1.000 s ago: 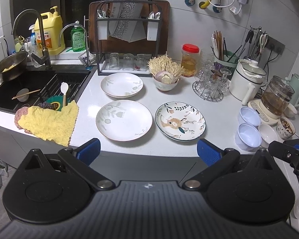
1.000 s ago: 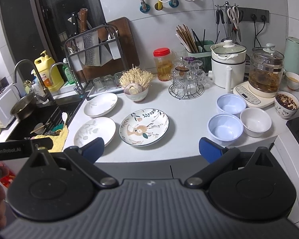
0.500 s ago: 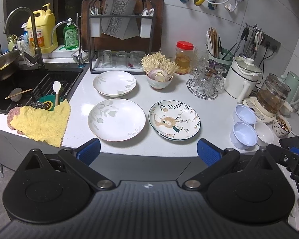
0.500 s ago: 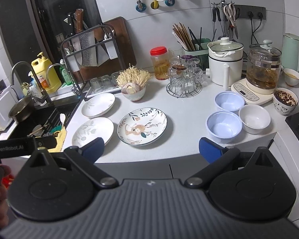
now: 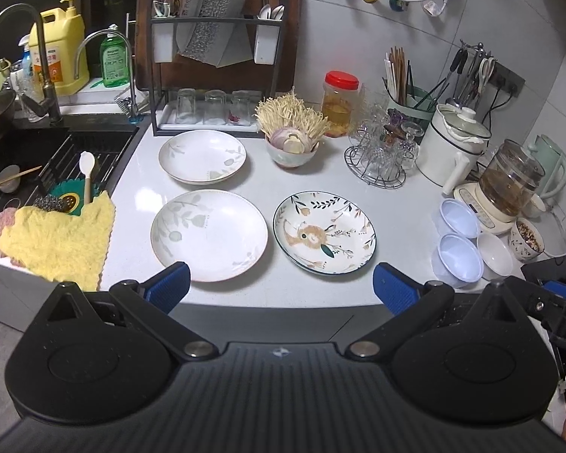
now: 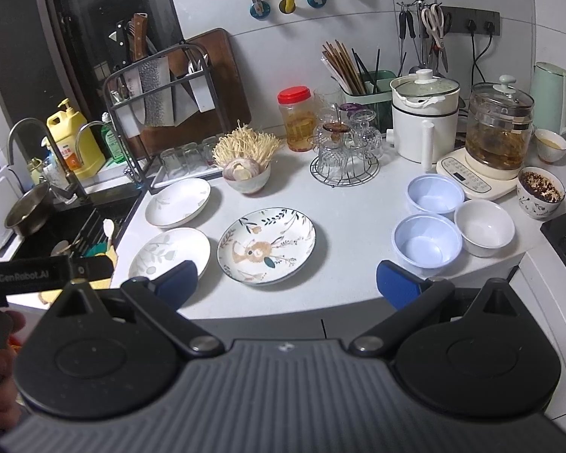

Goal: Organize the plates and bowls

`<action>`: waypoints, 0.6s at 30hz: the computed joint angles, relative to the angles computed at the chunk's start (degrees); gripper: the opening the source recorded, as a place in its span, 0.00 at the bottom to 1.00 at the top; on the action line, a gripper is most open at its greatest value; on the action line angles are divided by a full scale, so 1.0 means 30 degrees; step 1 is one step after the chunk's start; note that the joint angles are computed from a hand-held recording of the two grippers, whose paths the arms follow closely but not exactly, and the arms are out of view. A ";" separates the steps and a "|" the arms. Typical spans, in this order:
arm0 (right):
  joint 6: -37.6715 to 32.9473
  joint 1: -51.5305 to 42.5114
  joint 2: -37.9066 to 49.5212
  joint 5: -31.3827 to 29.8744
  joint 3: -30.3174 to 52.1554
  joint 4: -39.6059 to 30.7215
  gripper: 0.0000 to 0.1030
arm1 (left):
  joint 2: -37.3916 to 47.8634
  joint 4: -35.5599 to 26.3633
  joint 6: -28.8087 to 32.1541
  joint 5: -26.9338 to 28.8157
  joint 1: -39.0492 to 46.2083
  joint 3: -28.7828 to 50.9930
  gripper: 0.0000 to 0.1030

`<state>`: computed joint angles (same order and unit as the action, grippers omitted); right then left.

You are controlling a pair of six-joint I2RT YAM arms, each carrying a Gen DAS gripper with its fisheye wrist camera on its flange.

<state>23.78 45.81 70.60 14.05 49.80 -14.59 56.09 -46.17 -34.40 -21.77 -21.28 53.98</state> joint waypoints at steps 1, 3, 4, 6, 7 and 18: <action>0.0093 0.0055 0.0371 -0.0005 0.0286 0.0057 1.00 | 0.0090 0.0252 0.0542 0.0560 0.0650 0.0022 1.00; 0.0207 0.0196 0.1128 0.0065 0.0851 0.0269 1.00 | 0.0355 0.0773 0.1642 0.1695 0.2069 0.0130 1.00; 0.0265 0.0294 0.1536 0.0270 0.1155 0.0352 1.00 | 0.0535 0.1079 0.2237 0.2353 0.2835 0.0202 1.00; 0.0419 0.0388 0.2362 0.0400 0.1737 0.0573 1.00 | 0.1026 0.1672 0.3377 0.3623 0.4275 0.0361 1.00; 0.0543 0.0425 0.2790 0.0439 0.2044 0.0665 1.00 | 0.1377 0.1960 0.3945 0.4181 0.4940 0.0492 1.00; 0.2656 0.0578 0.8122 0.0016 0.6275 0.1287 1.00 | 0.7348 0.4981 0.9436 0.9835 1.1208 0.2635 1.00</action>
<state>31.75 47.54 94.96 14.10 68.62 -10.73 78.13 -31.23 -6.09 7.73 12.34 61.88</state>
